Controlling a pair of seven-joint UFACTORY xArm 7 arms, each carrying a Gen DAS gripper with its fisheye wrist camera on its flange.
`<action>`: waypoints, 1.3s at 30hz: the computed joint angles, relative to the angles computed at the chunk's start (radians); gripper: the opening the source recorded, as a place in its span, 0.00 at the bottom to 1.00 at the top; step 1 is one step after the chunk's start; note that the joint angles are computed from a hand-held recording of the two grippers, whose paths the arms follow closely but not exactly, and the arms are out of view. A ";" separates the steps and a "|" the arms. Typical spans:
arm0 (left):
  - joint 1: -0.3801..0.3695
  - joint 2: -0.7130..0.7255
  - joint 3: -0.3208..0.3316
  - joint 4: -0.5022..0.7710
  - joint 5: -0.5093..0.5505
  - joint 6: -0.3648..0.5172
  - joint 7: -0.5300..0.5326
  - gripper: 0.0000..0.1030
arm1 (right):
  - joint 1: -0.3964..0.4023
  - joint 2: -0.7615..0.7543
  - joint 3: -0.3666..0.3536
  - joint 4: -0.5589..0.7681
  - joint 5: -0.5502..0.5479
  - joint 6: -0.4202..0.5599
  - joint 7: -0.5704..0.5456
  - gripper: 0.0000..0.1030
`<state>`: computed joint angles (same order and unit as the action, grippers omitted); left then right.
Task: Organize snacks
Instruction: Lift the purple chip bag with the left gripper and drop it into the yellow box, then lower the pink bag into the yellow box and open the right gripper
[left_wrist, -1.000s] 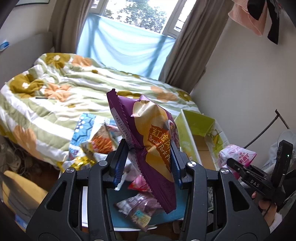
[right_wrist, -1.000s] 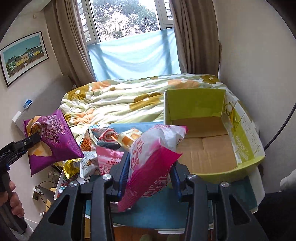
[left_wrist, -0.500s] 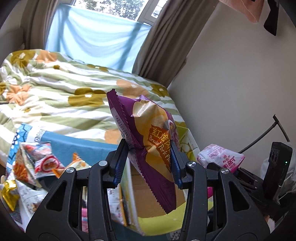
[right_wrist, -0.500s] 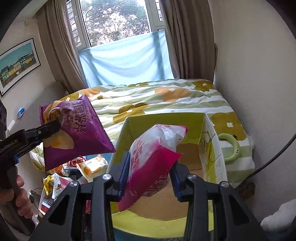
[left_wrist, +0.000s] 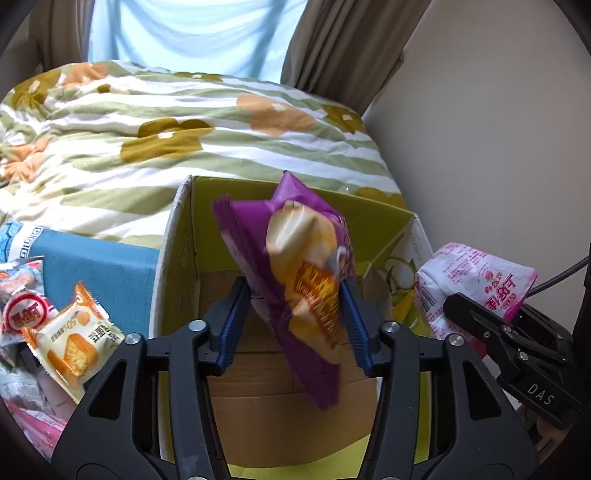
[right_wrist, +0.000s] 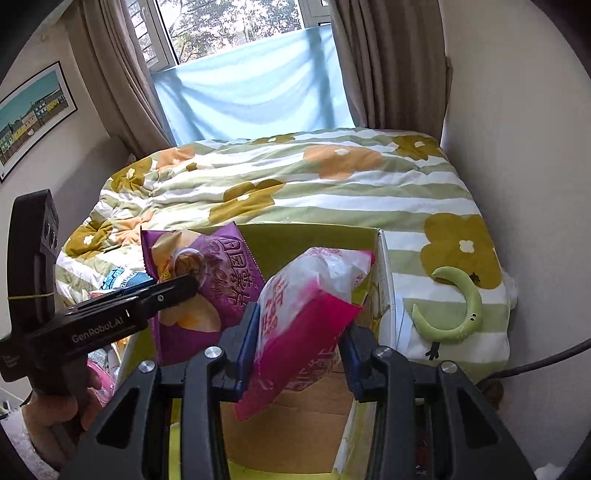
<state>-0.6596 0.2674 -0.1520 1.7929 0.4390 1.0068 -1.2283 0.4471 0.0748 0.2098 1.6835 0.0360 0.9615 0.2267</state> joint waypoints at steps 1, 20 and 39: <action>-0.019 0.022 0.003 0.045 0.026 0.071 -0.005 0.87 | -0.002 0.003 -0.001 -0.002 0.009 0.002 -0.005 0.36; 0.008 -0.217 -0.100 -0.137 0.123 0.255 -0.073 1.00 | 0.032 0.185 -0.011 0.212 -0.016 0.117 -0.070 0.36; -0.037 -0.205 -0.158 -0.007 0.250 0.445 -0.061 1.00 | 0.017 0.020 -0.005 0.058 0.015 0.035 -0.016 0.47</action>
